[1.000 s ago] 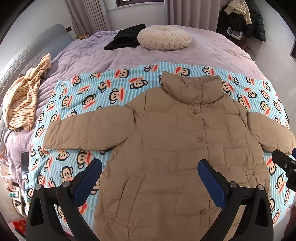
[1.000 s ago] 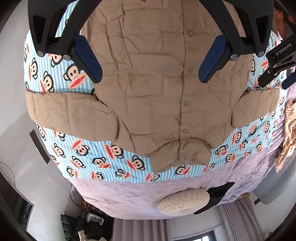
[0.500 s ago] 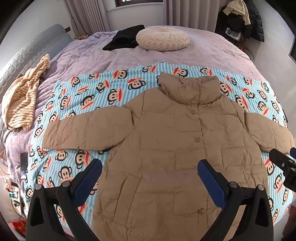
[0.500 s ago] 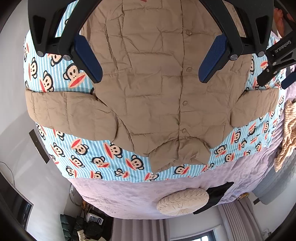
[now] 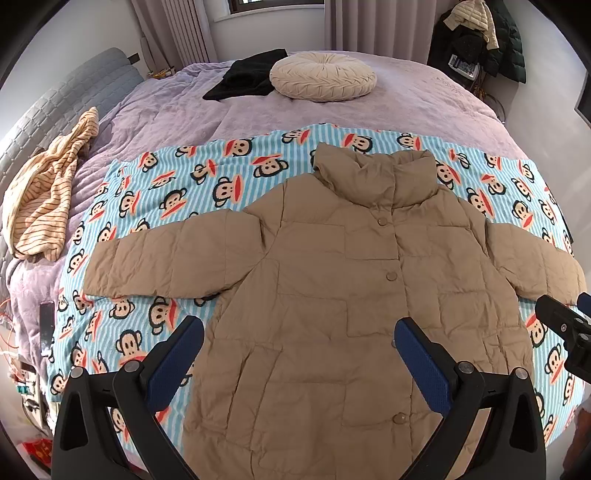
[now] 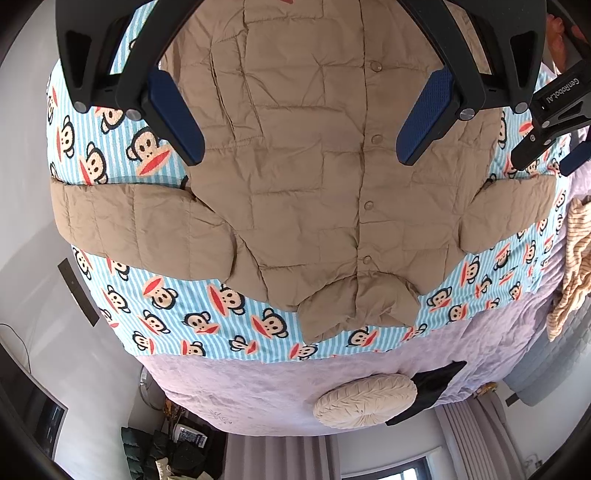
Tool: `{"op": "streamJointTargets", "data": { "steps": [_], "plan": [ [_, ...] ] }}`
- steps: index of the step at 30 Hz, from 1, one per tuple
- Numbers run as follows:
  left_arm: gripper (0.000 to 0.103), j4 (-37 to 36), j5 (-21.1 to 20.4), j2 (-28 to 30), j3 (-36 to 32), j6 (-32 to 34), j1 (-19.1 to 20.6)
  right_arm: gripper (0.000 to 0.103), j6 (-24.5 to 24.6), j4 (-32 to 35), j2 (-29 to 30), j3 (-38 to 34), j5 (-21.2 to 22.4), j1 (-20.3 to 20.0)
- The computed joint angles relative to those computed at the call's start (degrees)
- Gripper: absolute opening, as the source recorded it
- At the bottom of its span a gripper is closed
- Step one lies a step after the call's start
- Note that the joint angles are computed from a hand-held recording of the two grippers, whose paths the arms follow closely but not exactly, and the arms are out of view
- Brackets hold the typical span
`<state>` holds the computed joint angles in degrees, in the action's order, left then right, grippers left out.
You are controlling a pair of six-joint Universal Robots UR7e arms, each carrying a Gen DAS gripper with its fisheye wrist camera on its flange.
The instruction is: Fold large clothes
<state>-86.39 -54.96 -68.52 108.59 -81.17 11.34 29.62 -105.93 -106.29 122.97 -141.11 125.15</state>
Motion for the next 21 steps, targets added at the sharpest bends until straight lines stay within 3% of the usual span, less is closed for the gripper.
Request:
{"op": "streamJointTargets", "data": {
  "steps": [21],
  "plan": [
    [0.103, -0.1, -0.2, -0.4, 0.5, -0.1, -0.4, 0.103, 0.4, 0.6, -0.1, -0.2, 0.1, 0.2]
  ]
}}
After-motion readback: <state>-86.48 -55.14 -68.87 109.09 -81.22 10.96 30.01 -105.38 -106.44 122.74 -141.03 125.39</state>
